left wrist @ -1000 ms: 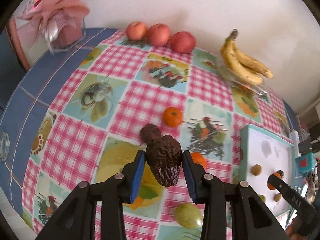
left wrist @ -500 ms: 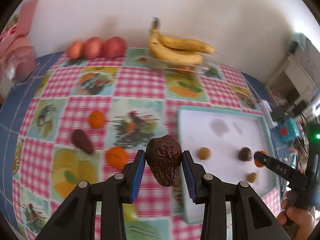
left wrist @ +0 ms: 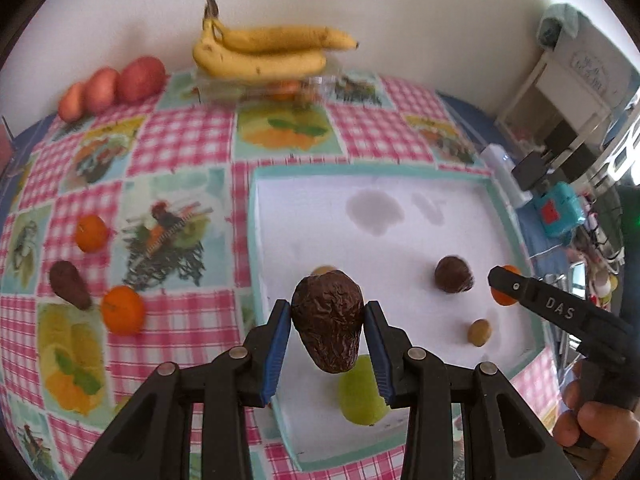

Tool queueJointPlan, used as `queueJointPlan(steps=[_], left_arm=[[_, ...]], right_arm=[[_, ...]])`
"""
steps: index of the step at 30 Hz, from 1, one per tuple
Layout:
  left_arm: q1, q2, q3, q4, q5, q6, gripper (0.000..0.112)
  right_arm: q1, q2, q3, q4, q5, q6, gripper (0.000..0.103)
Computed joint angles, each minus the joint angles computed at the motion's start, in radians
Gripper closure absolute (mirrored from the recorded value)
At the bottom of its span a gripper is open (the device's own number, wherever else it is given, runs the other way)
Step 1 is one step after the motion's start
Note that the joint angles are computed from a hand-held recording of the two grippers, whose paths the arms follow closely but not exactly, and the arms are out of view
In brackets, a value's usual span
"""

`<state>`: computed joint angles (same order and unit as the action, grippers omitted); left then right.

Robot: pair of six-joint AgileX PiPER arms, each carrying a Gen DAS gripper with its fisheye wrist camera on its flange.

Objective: Organize fruits
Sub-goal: 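Carry the tangerine with the right tool while the left tool carries the date over the tray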

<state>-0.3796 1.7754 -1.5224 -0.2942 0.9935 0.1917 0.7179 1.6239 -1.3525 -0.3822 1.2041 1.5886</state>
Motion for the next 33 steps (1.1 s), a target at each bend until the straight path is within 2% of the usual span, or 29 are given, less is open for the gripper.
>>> queueJointPlan(steps=[11,33], left_arm=[[-0.034,0.054,-0.013,0.044,0.01,-0.041,0.072],[-0.039,0.103,-0.045,0.053,0.032,-0.054,0.072]], right_arm=[[-0.059,0.01,0.099,0.067,-0.079,-0.029,0.065],[-0.062,0.021,0.093,0.065,-0.071,-0.042,0.065]])
